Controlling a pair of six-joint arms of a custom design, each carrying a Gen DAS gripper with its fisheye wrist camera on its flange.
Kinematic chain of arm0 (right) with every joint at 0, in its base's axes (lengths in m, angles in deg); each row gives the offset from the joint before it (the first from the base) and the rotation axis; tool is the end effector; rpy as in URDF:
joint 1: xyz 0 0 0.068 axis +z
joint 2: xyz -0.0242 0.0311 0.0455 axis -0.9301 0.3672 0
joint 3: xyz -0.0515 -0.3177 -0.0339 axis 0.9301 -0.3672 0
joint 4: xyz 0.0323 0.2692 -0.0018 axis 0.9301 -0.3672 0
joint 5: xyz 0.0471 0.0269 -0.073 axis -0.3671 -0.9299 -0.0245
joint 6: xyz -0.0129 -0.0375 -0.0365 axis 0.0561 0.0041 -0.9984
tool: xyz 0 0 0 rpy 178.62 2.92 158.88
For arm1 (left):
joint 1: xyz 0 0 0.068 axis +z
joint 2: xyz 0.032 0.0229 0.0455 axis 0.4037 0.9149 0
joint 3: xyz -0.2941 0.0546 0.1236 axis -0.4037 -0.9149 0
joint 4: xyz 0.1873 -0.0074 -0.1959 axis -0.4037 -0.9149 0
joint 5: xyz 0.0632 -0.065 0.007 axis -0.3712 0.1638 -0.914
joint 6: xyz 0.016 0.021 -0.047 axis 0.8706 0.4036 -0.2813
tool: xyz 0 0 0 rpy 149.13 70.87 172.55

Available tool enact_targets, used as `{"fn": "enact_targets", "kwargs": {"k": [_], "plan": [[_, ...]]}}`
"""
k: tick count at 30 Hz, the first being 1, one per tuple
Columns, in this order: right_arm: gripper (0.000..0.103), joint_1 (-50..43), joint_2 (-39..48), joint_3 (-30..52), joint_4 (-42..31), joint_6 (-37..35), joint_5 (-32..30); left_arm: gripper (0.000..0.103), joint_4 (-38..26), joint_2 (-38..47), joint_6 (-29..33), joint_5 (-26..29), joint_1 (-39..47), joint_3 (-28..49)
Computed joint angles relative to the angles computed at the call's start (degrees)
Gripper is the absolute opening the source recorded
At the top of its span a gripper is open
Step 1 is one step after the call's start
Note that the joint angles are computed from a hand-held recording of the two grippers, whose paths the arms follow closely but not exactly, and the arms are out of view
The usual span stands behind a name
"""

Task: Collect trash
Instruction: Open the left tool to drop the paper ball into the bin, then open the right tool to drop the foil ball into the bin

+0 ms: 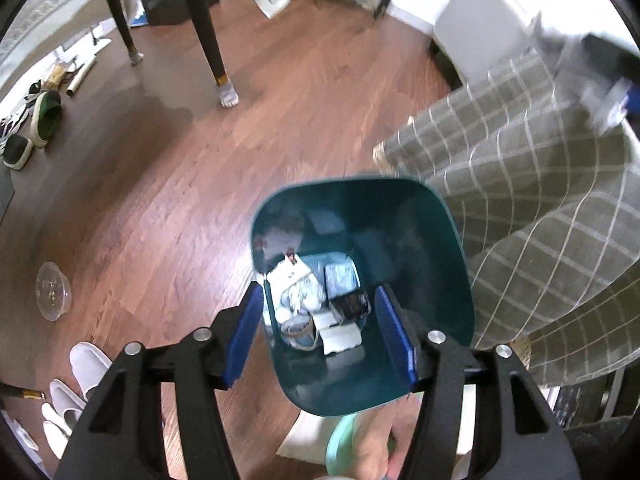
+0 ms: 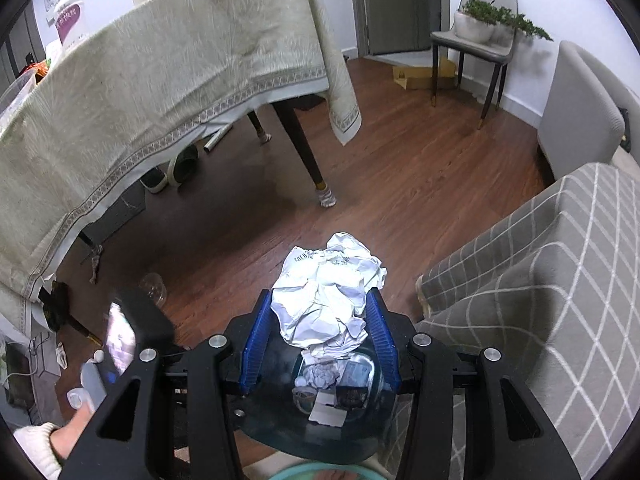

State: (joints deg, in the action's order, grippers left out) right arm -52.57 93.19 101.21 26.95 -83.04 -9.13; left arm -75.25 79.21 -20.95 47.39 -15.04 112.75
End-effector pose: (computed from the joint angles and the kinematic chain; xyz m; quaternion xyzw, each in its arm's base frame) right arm 0.3149 0.0937 0.3761 -0.0948 0.9440 0.1110 0.2958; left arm 0.2999 -0.2426 0.2558 0.0896 0.9733 -0.1261 0.1694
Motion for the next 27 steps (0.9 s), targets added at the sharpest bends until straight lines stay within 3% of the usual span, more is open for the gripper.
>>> {"fn": "enact_targets", "kwargs": {"k": [17, 20, 27], "plan": [[0.048, 2.40, 5.26, -9.75, 3.70, -0.58, 0.62, 0.042, 5.21, -8.48, 1.88, -9.68, -2.87, -0.72], [0.048, 2.33, 6.32, -11.47, 4.17, -1.34, 1.14, 0.037, 5.32, -8.84, 2.55, -9.41, -3.07, -0.38], [0.048, 1.85, 8.59, -15.37, 4.95, -4.09, 1.38, 0.037, 6.58, -10.17, 1.77, -9.86, -4.93, 0.54]]}}
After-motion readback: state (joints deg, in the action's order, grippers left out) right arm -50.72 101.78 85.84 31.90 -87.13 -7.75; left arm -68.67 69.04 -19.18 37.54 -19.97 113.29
